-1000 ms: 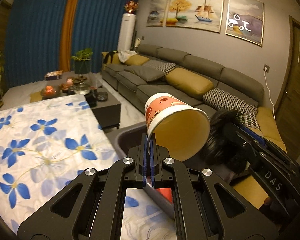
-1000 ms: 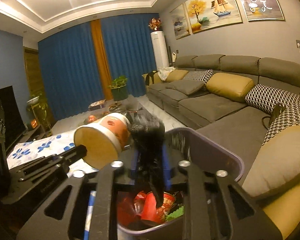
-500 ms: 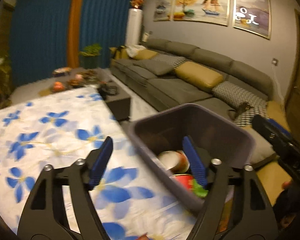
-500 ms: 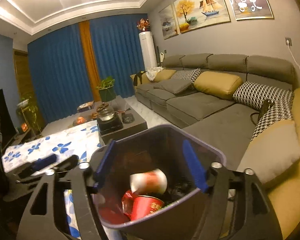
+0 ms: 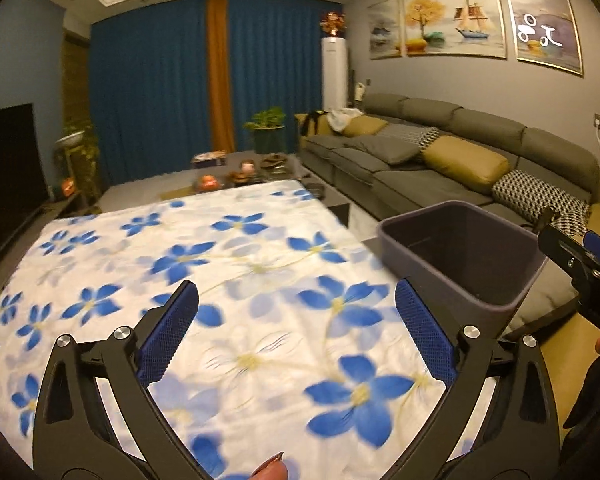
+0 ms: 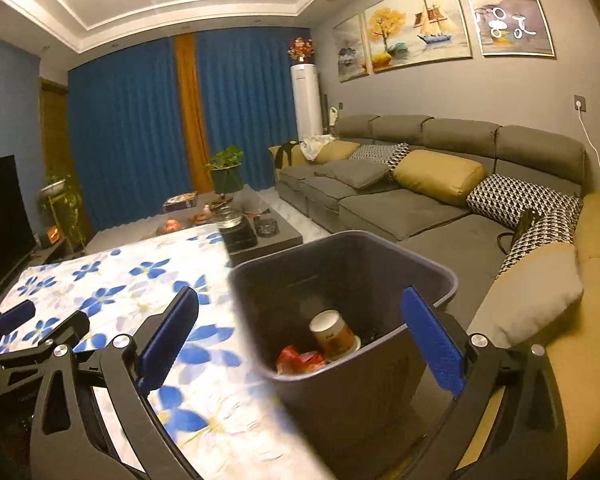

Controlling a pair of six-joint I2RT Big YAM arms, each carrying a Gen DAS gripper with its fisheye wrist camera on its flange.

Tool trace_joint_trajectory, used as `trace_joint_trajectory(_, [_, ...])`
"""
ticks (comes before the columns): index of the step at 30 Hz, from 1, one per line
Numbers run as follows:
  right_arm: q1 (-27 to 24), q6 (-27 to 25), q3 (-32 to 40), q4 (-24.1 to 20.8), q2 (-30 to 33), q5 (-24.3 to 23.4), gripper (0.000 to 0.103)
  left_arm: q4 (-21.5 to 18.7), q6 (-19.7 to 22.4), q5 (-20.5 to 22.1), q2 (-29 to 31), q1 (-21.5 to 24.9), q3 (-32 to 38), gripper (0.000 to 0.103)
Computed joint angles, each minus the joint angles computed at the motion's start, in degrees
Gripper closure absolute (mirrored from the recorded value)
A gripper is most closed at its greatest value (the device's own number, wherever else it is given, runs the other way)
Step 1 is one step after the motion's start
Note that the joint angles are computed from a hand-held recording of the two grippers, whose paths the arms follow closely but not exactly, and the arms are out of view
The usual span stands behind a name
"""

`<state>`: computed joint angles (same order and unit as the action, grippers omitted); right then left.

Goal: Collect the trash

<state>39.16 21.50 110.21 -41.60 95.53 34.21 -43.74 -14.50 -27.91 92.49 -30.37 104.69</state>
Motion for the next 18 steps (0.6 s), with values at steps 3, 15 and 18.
trace_joint_trajectory(3, [1.98, -0.39, -0.66, 0.15, -0.64, 2.00, 0.006, -0.25, -1.09, -1.94, -3.72, 0.04, -4.25, 0.006])
trace_joint_trajectory(15, [10.67, 0.98, -1.36, -2.41, -1.98, 11.58, 0.006, -0.52, -4.82, -5.89, -16.78, 0.08, -17.29, 0.006])
trace_joint_trajectory(18, [12.30, 0.80, -1.44, -2.51, -2.03, 12.83, 0.006, -0.28, -5.35, -6.10, -19.25, 0.11, -19.54, 0.006])
